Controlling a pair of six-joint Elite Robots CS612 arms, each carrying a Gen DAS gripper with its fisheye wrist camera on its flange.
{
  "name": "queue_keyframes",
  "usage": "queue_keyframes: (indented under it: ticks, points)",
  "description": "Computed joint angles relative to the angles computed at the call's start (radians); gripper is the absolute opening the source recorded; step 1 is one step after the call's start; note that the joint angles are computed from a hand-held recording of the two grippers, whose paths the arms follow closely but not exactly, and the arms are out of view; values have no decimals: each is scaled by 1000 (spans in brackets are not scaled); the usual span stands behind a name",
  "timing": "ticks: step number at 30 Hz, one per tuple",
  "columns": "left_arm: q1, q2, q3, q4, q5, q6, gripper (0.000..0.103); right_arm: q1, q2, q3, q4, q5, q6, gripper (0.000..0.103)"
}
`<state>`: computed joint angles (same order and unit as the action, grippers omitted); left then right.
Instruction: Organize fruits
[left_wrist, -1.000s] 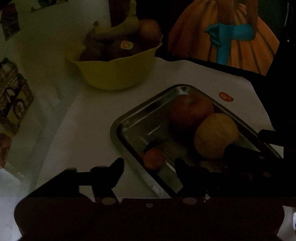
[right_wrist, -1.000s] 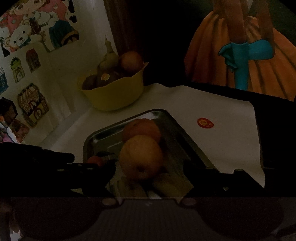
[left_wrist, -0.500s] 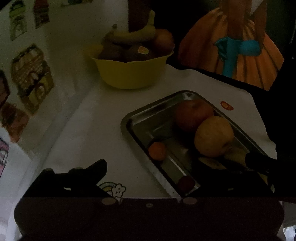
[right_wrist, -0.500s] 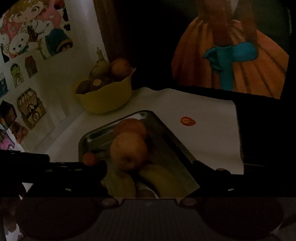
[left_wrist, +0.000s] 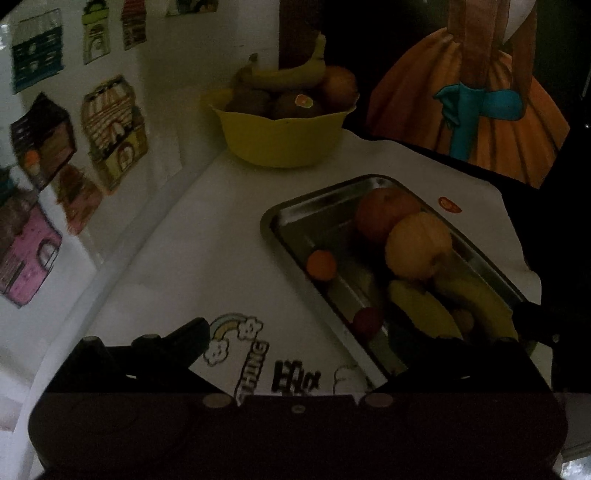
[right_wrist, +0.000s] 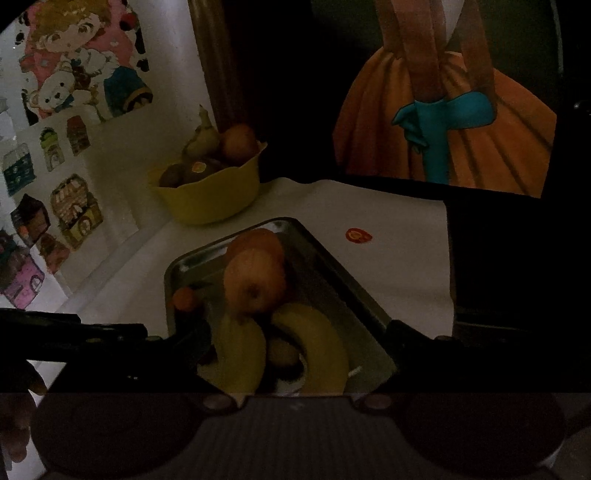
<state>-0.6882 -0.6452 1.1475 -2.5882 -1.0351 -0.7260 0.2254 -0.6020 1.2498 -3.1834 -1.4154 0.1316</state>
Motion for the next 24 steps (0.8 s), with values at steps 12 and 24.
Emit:
queue_keyframes:
  ticks: [12,24]
  points:
    - [-36,-50,71,37,37,-55,102,-11,-52,103,-37,12,-15,103]
    - [-94,-74,81,162,110,-101,102,-29,-119,243,-109,19,54,103]
